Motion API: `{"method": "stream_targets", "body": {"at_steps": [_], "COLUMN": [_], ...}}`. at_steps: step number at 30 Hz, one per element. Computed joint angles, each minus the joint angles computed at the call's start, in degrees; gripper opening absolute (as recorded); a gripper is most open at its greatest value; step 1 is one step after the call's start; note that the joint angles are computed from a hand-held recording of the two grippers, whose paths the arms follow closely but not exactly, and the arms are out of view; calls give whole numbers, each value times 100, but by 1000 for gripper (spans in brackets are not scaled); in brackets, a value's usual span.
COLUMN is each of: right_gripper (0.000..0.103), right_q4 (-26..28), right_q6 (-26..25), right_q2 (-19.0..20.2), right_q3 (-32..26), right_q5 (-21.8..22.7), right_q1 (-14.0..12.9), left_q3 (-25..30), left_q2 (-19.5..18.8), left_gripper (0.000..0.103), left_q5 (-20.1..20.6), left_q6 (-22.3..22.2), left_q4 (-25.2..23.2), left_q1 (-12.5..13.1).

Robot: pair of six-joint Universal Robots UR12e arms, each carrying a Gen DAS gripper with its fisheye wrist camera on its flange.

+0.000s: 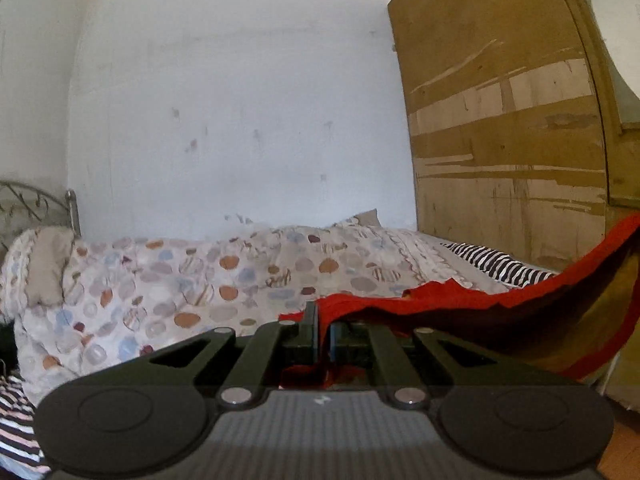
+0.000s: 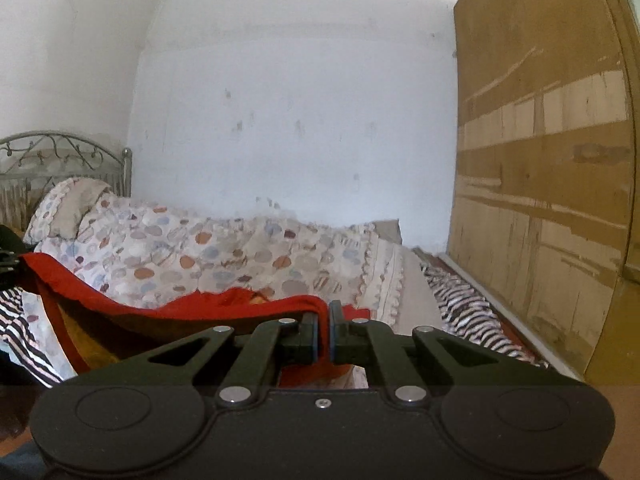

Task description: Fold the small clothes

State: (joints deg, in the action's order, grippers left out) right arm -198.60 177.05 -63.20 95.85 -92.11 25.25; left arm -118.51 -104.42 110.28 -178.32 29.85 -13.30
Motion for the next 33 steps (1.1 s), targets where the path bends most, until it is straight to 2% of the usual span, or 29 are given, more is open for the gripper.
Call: {"method": "stream_targets", "body": {"at_steps": [3, 8, 11, 16, 20, 22, 24, 29, 33], "right_gripper": [4, 4, 4, 4, 4, 4, 4, 4, 4], "right_q4": [240, 449, 593, 931, 1528, 1837, 2246, 3309, 4407], "right_q6": [230, 179, 331, 727, 626, 334, 262, 185, 60], "right_q2": [21, 66, 107, 346, 780, 1074, 1414, 2459, 3418], "right_q3": [-88, -235, -357, -888, -1792, -2341, -2958, -4763, -6457], "right_q5": [133, 308, 484, 1039, 1451, 1444, 1493, 1538, 1427], "right_q1": [-54, -135, -209, -412, -575, -599, -628, -657, -645], "left_q3": [67, 253, 422, 877, 1391, 1716, 2066, 3023, 3698], "left_q2": [19, -42, -105, -286, -544, -743, -955, -1592, -2083], "left_gripper": [4, 4, 4, 4, 4, 4, 4, 4, 4], "left_q5": [-138, -345, -541, -896, -1117, -1182, -1152, -1213, -1211], "left_q6": [-63, 31, 95, 243, 375, 567, 738, 845, 844], "left_q4": [-114, -239, -374, -635, -989, -1167, -1423, -2083, -2632], "left_q1": [88, 212, 295, 477, 640, 714, 761, 923, 1025]}}
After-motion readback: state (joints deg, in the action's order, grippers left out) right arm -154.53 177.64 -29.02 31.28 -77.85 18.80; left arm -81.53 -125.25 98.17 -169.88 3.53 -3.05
